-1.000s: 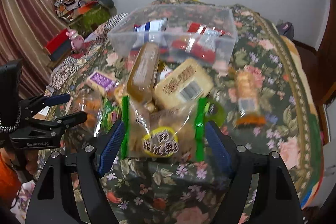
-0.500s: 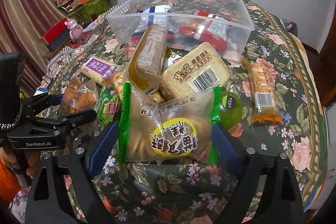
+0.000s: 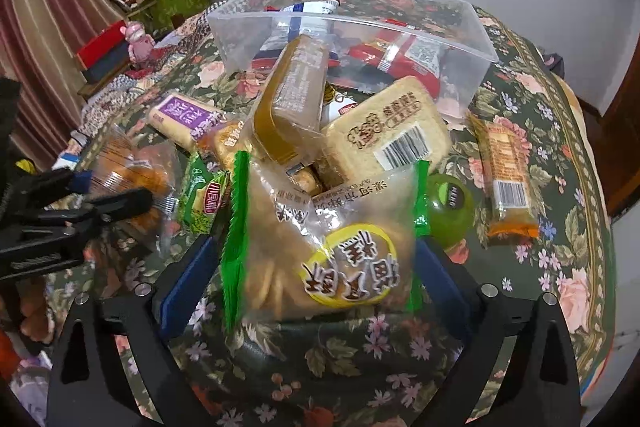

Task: Organize snacks
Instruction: 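Grasp the orange-filled bag with left tool while right tool grasps cookie bag, then lift both bags into the clear box and open both tools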

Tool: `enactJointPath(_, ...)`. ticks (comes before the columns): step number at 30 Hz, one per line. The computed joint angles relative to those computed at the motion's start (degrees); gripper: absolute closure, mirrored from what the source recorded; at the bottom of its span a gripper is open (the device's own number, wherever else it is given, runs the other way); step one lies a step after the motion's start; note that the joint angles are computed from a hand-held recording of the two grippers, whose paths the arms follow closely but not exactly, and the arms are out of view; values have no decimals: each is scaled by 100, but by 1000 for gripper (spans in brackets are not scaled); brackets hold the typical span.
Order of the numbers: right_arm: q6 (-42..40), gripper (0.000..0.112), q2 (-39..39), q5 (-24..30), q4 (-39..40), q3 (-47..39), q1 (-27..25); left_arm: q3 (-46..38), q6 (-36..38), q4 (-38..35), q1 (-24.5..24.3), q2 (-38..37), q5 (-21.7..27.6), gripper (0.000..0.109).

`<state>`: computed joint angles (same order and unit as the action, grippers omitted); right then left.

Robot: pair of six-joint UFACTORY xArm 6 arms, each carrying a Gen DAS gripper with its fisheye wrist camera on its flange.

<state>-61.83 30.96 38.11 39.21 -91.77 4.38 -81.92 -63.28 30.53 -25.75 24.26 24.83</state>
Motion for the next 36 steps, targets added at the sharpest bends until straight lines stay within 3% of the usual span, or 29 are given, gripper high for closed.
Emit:
enactJointPath(2,46,32,30,-105,-40,-2,15,9,-51,86,-21,-51,32,53)
enactJointPath(5,-18,41,78,80,153,-116,-88,-11,-103,206,-61,-95,102,53)
enactJointPath(12,-119,52,3,445,435,-174,-259,-38,-259,480,-94,-220,109,54)
enactJointPath(24,-586,52,-304,631,1148,-308,-362,-638,-343,958,-31,-216,165,54)
enactJointPath(36,-425,52,356,411,1375,-1682,-267,-2302,131,1003,117,586,385,54)
